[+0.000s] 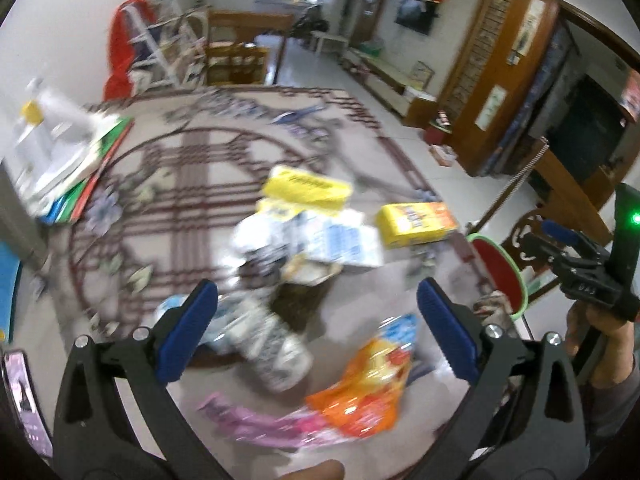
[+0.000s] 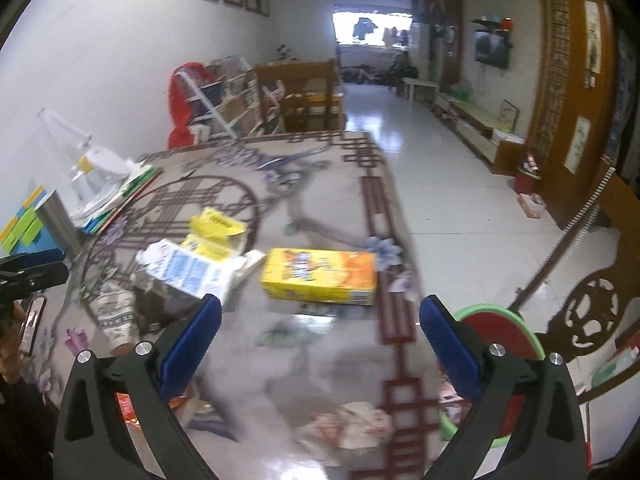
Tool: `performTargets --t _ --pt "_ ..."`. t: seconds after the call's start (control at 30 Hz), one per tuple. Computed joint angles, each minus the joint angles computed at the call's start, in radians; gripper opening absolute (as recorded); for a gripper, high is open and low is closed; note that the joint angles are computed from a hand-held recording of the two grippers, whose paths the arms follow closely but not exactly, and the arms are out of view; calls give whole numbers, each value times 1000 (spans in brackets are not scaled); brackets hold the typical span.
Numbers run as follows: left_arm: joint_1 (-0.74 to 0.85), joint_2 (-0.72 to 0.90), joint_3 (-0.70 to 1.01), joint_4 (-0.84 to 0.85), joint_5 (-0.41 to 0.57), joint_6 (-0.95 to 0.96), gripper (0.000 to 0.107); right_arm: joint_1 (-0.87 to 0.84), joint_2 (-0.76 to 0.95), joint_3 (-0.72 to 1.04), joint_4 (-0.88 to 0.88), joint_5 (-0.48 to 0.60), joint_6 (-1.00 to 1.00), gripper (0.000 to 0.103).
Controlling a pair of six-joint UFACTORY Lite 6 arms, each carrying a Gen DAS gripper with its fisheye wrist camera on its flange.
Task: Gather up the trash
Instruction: 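Move both open grippers back over the trash on the table, then grasp the printed paper cup with the left gripper while the right gripper grasps the white milk carton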
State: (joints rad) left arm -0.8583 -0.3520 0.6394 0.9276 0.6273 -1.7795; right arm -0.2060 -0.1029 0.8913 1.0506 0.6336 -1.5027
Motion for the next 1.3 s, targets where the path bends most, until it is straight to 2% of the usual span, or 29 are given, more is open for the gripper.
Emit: performTargets --t 0.2,0.37,0.5,0.63,0.8,0.97,1.13,1.2,1.23,1.3 --pt "9 -236 -218 -75 38 14 98 177 -47 -88 -22 -88 60 96" --pt "43 -351 -340 -128 12 27 98 302 -32 -105 -37 -155 97 96" --pt "102 -368 -388 -170 -62 60 98 376 8 -90 -58 -191 119 96" --pt "114 -293 -372 -170 -120 43 98 432 57 -67 -83 -224 129 96" --pt "154 -82 -281 -175 -284 68 98 491 151 -5 -107 -264 134 96" --pt "162 77 -219 -94 -331 -35 96 536 245 75 -131 -283 125 96" --pt "219 197 -177 -91 -412 -7 74 569 370 177 -217 -294 142 95" --pt "237 245 -159 -86 -434 -9 69 583 412 204 -248 -309 137 96" --pt "254 267 -153 -86 -455 -5 61 589 436 219 -267 -313 137 96" --pt "286 276 -166 -43 -509 -42 59 603 484 250 -307 -329 147 95"
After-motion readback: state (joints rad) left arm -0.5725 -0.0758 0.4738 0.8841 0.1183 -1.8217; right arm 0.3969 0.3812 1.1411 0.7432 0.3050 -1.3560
